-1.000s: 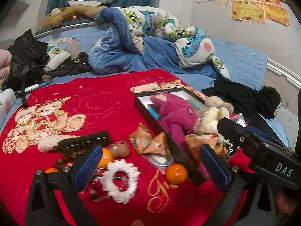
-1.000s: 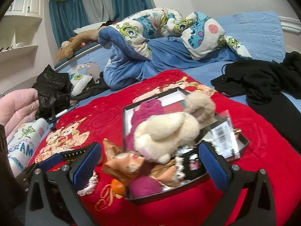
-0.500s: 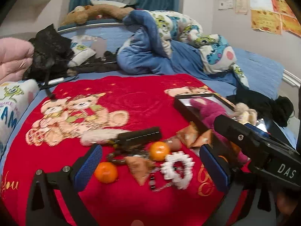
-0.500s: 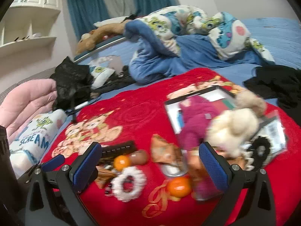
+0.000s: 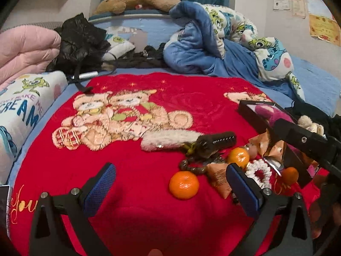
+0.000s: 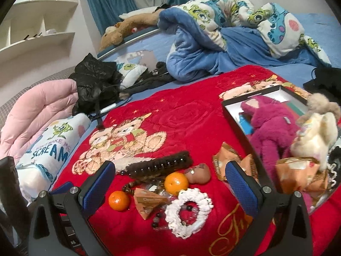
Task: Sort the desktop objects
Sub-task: 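Move left tool toward a mandarin while right tool approaches the Choco Magic packet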
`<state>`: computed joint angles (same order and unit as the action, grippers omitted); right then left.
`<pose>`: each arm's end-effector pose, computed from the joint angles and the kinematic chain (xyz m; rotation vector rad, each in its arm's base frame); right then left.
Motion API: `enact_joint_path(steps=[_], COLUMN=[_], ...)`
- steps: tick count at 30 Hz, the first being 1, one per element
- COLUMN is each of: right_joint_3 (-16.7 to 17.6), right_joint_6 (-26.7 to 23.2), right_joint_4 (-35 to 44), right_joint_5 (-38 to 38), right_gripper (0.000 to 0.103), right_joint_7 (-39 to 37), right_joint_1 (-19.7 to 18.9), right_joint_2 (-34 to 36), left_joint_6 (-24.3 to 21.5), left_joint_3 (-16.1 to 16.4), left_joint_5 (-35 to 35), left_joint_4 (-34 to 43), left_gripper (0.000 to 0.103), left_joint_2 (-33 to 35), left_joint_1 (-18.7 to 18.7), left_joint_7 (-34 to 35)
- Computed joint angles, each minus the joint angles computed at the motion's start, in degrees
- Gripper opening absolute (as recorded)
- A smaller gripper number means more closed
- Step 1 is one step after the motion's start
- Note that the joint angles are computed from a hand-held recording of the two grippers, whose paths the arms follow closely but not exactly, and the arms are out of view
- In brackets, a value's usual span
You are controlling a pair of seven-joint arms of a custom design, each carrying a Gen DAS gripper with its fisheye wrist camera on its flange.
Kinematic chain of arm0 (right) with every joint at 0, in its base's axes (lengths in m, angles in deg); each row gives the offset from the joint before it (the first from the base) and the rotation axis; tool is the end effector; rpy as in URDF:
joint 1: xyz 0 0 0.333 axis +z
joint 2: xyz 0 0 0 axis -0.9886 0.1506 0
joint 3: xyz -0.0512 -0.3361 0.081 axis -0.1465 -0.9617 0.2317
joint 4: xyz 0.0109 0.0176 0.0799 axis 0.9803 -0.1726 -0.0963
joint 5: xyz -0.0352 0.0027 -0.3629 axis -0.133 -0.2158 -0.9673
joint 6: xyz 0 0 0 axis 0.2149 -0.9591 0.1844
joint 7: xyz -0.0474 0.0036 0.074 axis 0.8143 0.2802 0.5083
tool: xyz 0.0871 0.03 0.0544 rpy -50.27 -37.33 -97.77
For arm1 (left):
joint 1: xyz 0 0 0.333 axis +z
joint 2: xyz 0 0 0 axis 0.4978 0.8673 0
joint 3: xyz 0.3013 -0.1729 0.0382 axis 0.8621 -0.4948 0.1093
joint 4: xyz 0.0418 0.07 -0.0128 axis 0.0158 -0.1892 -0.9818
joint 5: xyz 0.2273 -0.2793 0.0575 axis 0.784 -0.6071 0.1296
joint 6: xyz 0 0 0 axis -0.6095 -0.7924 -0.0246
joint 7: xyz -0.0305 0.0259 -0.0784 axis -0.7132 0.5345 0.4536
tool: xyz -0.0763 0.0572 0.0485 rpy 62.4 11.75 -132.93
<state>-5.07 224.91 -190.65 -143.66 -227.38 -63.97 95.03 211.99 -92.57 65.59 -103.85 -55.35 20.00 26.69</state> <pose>0.6308 0.1678 0.4992 -1.2680 1.7636 -0.7193 0.6831 -0.2116 0.4769 -1.4519 1.9884 -1.0989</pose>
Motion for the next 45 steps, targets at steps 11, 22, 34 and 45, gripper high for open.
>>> enact_joint_path(steps=[11, 22, 34, 45], right_joint_3=[5.09, 11.23, 13.87, 10.37], right_joint_6=[-0.41, -4.07, -10.74, -14.47], right_joint_4=[0.13, 1.44, 5.78, 7.48], right_joint_5=[20.36, 38.55, 53.43, 59.15], right_gripper=[0.103, 0.103, 0.103, 0.082], right_joint_7=[-24.61, -45.5, -61.77, -63.81], right_joint_1=[-2.57, -5.53, -5.71, -2.51], right_joint_2=[2.88, 5.74, 9.17, 10.38], left_joint_6=[-3.38, -12.74, -22.66, -23.94], left_joint_3=[4.05, 8.34, 9.91, 9.17], left_joint_5=[3.78, 8.81, 16.42, 18.64], left_joint_4=[2.22, 9.82, 18.46, 19.68], left_gripper=[0.103, 0.103, 0.103, 0.103], left_joint_2=[1.82, 6.07, 11.03, 11.75], left_joint_1=[-2.8, -5.76, -6.96, -6.47], left_joint_7=[-2.7, -10.78, -18.12, -19.17])
